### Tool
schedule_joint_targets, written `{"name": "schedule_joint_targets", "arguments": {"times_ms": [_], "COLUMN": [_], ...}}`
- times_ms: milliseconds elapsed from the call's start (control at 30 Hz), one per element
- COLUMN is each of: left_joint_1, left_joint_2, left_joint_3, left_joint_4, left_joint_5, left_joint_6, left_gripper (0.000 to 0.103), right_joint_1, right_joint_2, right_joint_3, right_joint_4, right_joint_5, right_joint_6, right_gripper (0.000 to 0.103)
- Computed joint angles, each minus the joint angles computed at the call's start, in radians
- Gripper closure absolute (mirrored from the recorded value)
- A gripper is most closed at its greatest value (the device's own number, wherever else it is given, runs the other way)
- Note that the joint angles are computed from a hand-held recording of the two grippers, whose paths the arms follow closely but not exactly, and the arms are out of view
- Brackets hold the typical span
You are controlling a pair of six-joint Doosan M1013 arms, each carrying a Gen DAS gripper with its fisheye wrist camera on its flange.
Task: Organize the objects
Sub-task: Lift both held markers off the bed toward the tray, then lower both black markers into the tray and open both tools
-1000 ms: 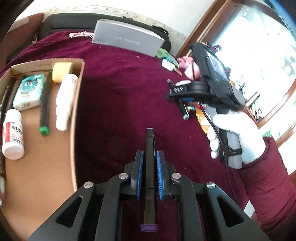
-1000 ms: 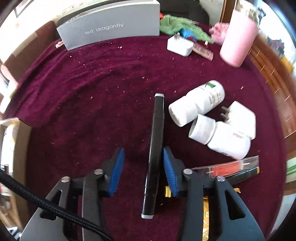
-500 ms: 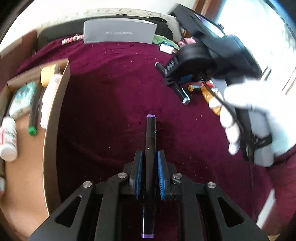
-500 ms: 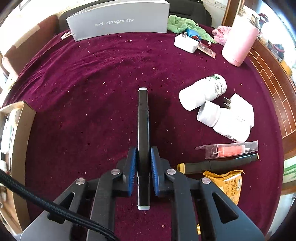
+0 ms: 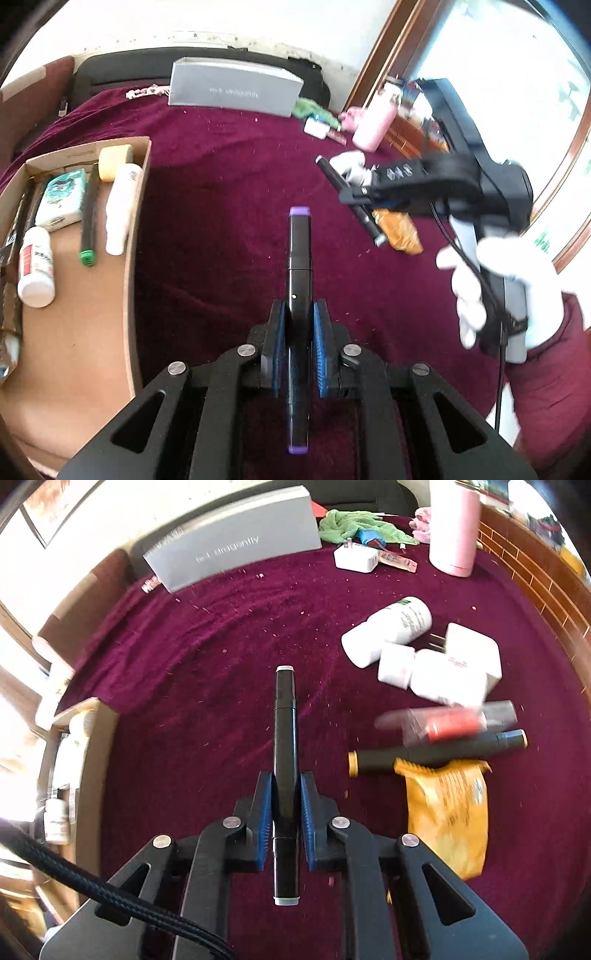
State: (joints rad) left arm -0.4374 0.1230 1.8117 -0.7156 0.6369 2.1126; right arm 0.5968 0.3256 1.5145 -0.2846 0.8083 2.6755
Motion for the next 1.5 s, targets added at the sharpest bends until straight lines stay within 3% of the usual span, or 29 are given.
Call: {"name": "schedule_joint_targets", "arguments": {"times_ms": [267,500,667,867,1100,1500], "left_joint_1": [0.082,0.162,0.222,0.27,0.301,0.241], "left_joint_2": [-0.021,-0.046,-0.067,-0.076,-0.03,0.053], "left_joint_3": [0.025,0.055,0.074,0.057,0.023,-0.058], "left_joint_4": [-0.152,-0.225,-0.375,-0.395,-0.275,-0.039], "left_joint_5": [0.016,-0.018,0.023,0.064,0.101,0.131], "left_joint_6": [0.046,0.054,0.174,0.185,0.067,-0.097], "left_gripper": [0.092,0.091,0.091,0.091,0.091,0.091], "right_joint_1": [0.017,0.039,0.07,0.102,0.123,0.16], "right_joint_2": [-0.06,-0.042,0.002,0.059,0.134,0.18], "right_joint_3": [0.066,0.041,-0.016,-0.097,-0.176,-0.227], "right_joint_4": [0.108,0.284,0.399,0.511,0.562,0.308], "right_joint_5": [-0.166,-0.263,-0.285,-0.269,-0.208,-0.132], "right_joint_6": [-0.041,-0.201,-0.349,-0.499,-0.561,-0.367], "right_gripper": [0.09,0.09,0.09,0.09,0.09,0.09]}}
